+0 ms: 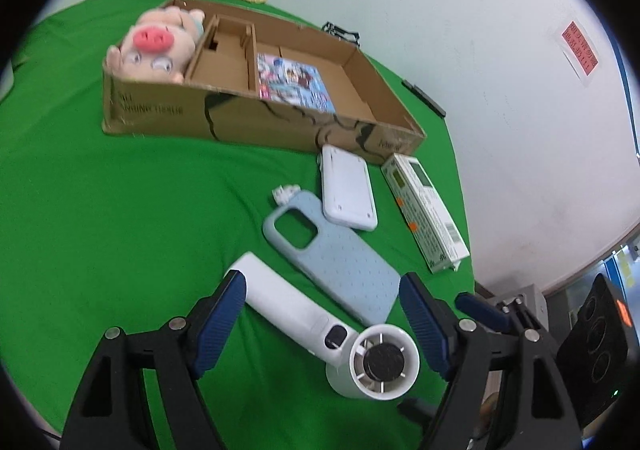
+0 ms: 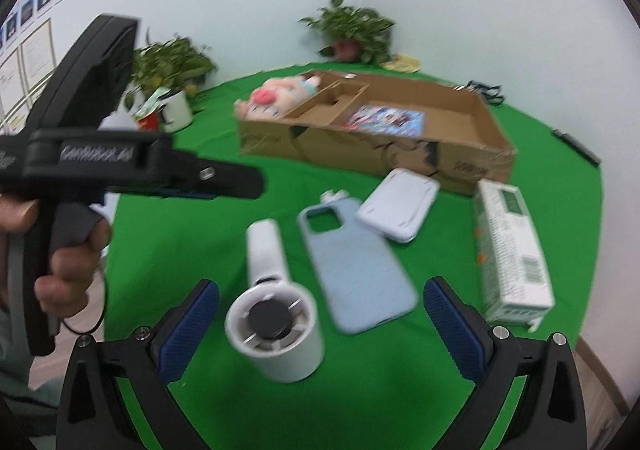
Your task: Organize objects
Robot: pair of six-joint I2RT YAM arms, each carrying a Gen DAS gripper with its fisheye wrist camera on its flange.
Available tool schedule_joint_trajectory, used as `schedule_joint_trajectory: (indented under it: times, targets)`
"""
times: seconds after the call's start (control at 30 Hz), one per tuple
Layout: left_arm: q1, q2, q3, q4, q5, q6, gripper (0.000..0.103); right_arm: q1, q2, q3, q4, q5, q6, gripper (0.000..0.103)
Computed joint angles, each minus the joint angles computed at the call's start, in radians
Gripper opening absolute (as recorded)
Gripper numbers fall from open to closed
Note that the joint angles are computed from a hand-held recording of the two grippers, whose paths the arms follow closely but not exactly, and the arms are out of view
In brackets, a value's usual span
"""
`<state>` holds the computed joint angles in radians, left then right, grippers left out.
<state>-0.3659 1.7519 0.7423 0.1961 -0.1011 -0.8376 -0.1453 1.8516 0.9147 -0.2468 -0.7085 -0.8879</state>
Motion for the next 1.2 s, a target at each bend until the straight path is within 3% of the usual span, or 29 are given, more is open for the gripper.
schedule_joint_trajectory:
  times: [0.23, 0.5, 0.63, 0.8, 1.0, 1.2]
  targets:
    - [0.037, 0.097, -0.028, 0.153, 0.173, -0.044, 0.079, 0.042, 0.034, -0.041, 0.033, 0.051, 0.014, 0.097]
    - [0.075, 0.169, -0.052, 0.258, 0.257, -0.093, 0.078, 0.102, 0.038, -0.068, 0.075, 0.11, 0.053, 0.066]
    - [0.086, 0.176, -0.063, 0.284, 0.266, -0.103, 0.077, 0.119, 0.025, -0.088, 0.086, 0.13, 0.074, 0.057]
    - [0.116, 0.197, -0.089, 0.33, 0.3, -0.126, 0.066, 0.12, 0.026, -0.063, -0.011, 0.11, 0.091, 0.057]
    - [0.137, 0.181, -0.103, 0.299, 0.299, -0.124, 0.041, 0.084, 0.145, 0.097, -0.311, -0.021, 0.077, 0.057]
    - [0.12, 0.164, -0.074, 0.224, 0.286, -0.103, 0.035, 0.052, 0.194, 0.159, -0.401, -0.055, 0.063, 0.057]
